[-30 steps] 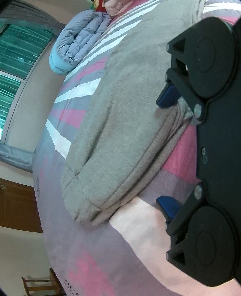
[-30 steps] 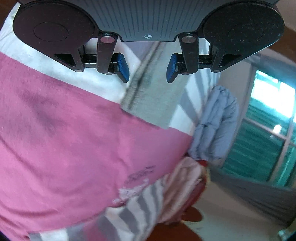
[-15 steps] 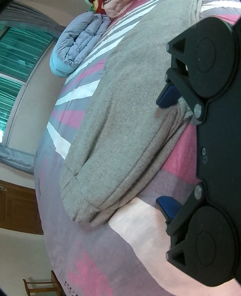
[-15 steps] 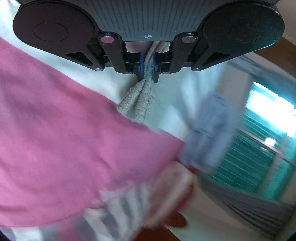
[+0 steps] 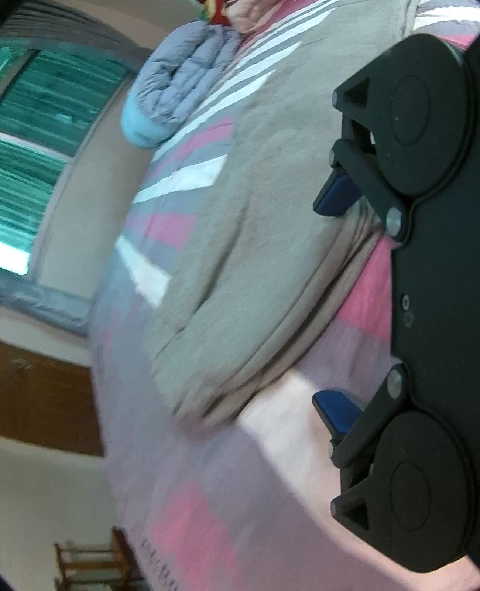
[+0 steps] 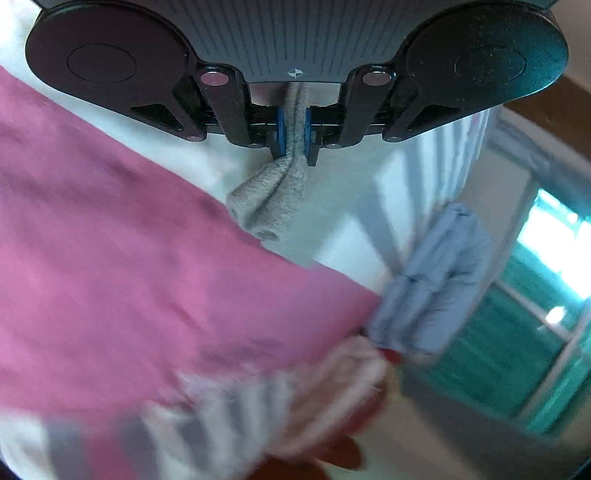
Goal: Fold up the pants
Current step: 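Lift the hem with the right tool and fold it toward the waistband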
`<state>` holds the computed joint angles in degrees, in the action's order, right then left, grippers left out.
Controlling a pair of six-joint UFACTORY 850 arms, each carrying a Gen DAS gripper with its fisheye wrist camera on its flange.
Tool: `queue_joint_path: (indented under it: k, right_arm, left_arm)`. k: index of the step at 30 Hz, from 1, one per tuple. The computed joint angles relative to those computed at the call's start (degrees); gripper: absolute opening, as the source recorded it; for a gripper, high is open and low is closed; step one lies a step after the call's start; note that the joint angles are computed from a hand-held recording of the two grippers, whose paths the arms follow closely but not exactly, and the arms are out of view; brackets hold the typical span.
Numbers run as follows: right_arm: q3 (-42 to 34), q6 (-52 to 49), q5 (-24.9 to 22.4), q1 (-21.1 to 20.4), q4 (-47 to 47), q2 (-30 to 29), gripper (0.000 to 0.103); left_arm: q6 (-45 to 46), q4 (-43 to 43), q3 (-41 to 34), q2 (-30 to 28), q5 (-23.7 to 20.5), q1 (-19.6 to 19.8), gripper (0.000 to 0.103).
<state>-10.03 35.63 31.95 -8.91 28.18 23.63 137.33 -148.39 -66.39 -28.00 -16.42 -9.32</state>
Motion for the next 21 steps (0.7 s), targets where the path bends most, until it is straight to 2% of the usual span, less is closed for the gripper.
queue_joint_path:
  k: [3, 7, 9, 14, 18, 19, 20, 21]
  right_arm:
    - [-2.73, -15.4, 3.46, 7.73, 13.4, 1.26, 0.01]
    - [-9.22, -26.92, 6.83, 15.96, 18.76, -1.97, 0.01]
    - [-13.49, -31.93, 8.73, 20.52, 20.92, -5.7, 0.01]
    - [-24.68, -35.62, 9.77, 28.61, 18.32, -18.39, 0.01]
    - [-34.39, -35.29, 5.07, 34.23, 14.09, -31.22, 0.01]
    - [-36.58, -32.8, 2.46, 35.17, 10.12, -34.48, 0.01]
    - [-39.9, -30.51, -2.55, 35.86, 5.18, -38.36, 0.01]
    - [-43.42, -30.62, -8.43, 36.35, 2.63, -41.94, 0.022]
  left_arm:
    - [0.03, -0.28, 1.42, 1.38, -0.92, 1.86, 0.095]
    - [-5.84, 5.17, 2.82, 2.43, -1.8, 5.0, 0.095]
    - [-5.67, 4.85, 4.09, 3.11, -2.93, 6.31, 0.095]
    - [-5.86, 5.64, 6.86, 4.69, -5.09, 9.16, 0.095]
    - [-6.27, 5.87, 8.1, 5.37, -5.88, 10.61, 0.095]
    - [-6.76, 6.27, 8.18, 5.43, -5.98, 10.93, 0.095]
    - [-7.65, 7.06, 8.04, 5.32, -5.99, 11.31, 0.095]
    - [-8.56, 7.87, 8.11, 5.39, -6.02, 11.59, 0.095]
